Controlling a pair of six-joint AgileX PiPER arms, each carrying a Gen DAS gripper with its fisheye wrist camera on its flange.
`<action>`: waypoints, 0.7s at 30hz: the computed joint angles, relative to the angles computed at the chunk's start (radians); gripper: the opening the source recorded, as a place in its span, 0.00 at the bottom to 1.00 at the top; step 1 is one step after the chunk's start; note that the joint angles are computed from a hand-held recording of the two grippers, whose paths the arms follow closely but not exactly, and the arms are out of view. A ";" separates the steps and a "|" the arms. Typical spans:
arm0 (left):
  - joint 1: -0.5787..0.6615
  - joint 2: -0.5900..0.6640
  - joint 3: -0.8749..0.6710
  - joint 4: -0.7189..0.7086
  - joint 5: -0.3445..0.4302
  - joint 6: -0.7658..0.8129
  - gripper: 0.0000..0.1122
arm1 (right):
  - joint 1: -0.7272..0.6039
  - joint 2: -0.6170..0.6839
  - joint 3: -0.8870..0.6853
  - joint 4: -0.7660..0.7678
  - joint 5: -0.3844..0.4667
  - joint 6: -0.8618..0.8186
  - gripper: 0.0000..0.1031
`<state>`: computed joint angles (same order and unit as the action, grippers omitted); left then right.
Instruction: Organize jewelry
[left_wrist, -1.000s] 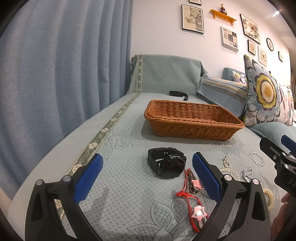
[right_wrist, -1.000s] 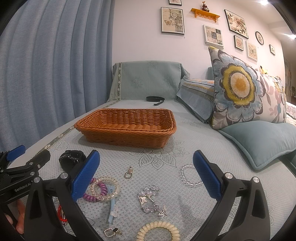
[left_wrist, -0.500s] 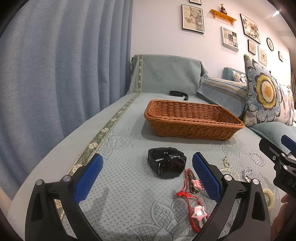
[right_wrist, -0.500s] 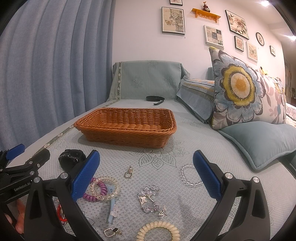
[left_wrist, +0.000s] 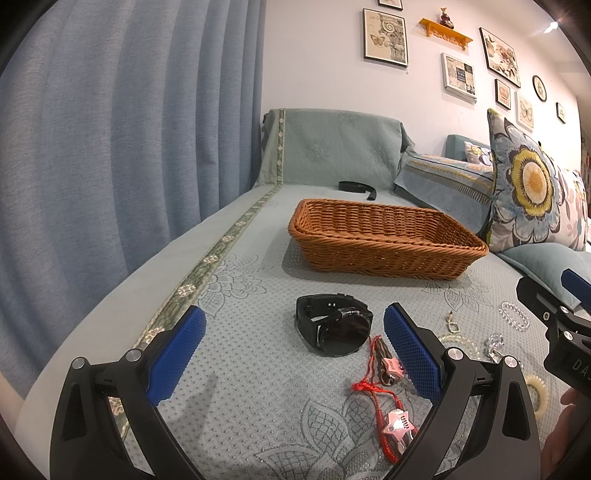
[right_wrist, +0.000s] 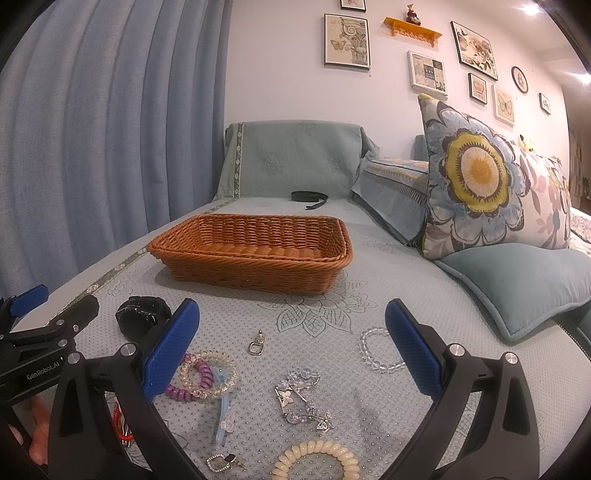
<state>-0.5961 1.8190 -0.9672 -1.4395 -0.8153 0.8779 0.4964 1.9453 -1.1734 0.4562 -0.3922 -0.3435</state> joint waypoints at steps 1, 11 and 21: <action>0.000 0.000 0.000 0.000 0.000 0.000 0.84 | -0.001 -0.001 0.001 -0.002 0.000 0.001 0.93; -0.002 0.001 -0.001 -0.003 -0.002 0.002 0.84 | 0.001 0.000 -0.001 0.004 0.001 -0.004 0.93; -0.003 0.001 -0.001 -0.003 -0.002 0.002 0.84 | 0.002 0.002 -0.004 0.009 0.002 -0.009 0.93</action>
<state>-0.5988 1.8197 -0.9684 -1.4430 -0.8178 0.8801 0.4981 1.9473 -1.1778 0.4655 -0.3899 -0.3527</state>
